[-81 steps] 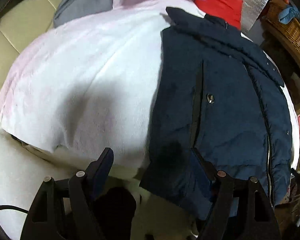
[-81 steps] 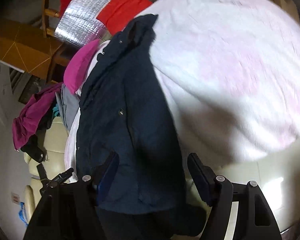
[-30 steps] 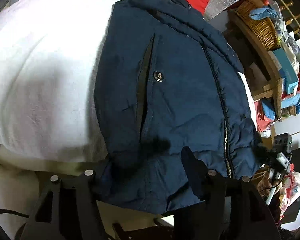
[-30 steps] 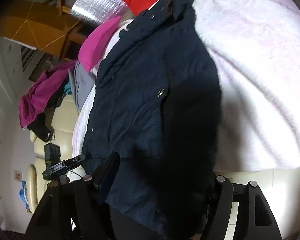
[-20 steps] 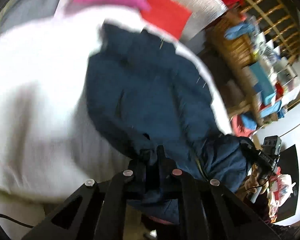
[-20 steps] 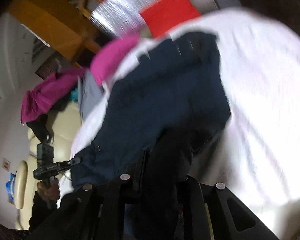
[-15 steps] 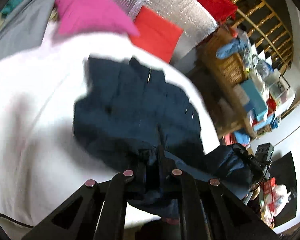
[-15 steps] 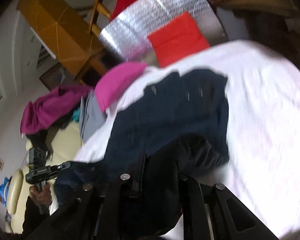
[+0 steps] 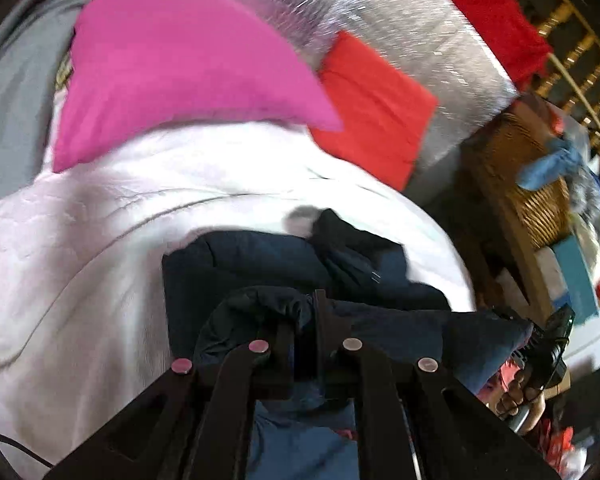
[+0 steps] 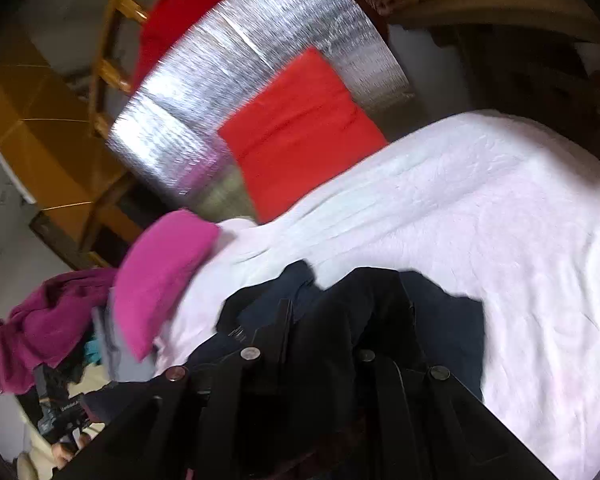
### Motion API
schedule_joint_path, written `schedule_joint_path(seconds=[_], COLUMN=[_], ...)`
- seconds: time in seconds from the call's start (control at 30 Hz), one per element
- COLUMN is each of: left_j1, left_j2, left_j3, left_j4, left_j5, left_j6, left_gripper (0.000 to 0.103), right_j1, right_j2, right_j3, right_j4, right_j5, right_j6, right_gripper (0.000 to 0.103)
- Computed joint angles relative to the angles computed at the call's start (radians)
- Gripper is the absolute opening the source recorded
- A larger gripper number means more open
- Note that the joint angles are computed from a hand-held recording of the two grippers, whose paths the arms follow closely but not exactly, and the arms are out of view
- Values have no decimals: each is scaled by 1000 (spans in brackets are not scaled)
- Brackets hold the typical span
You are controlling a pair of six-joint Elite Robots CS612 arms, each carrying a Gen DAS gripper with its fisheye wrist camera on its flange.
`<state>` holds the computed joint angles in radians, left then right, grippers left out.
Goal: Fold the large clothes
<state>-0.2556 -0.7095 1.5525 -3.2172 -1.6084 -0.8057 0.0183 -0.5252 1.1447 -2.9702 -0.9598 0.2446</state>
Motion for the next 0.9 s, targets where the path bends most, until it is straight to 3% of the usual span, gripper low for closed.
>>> schedule_joint_path(seconds=[0.13, 0.2, 0.23, 0.3, 0.37, 0.43, 0.47, 0.5, 0.53, 0.6, 0.77, 0.9], left_j1=[25, 38, 47, 66, 71, 67, 60, 48, 28, -14, -82, -154], left_j2=[75, 103, 115, 139, 141, 131, 122, 114, 95, 52, -32, -68], left_j3=[-86, -106, -108, -103, -82, -59, -38, -21, 13, 84, 234, 352], left_j4=[69, 66, 30, -98, -228, -331, -402, -445, -500, -562, -508, -395], left_j5=[-24, -64, -96, -161, -179, -156, -134, -78, 20, 194, 226, 333], left_j6=[-36, -80, -111, -198, -249, -277, -293, -293, -280, -250, -315, -493], left_gripper=[12, 13, 15, 18, 26, 41, 49, 76, 92, 93, 93, 93], right_j1=[16, 12, 3, -27, -52, -61, -62, -65, -69, -76, -100, -124], right_j2=[104, 155, 191, 247, 301, 303, 286, 262, 223, 148, -30, -97], right_j3=[-189, -274, -318, -365, -421, -407, -377, -341, -283, -163, 158, 328], right_j4=[184, 265, 262, 154, -9, -196, -244, -255, -243, -225, -192, -184], right_j5=[4, 62, 135, 298, 411, 396, 384, 387, 397, 391, 393, 425], right_j6=[89, 171, 266, 475, 685, 817, 820, 781, 700, 571, 296, 224], right_gripper=[18, 25, 32, 47, 82, 96, 101, 101, 101, 101, 101, 101])
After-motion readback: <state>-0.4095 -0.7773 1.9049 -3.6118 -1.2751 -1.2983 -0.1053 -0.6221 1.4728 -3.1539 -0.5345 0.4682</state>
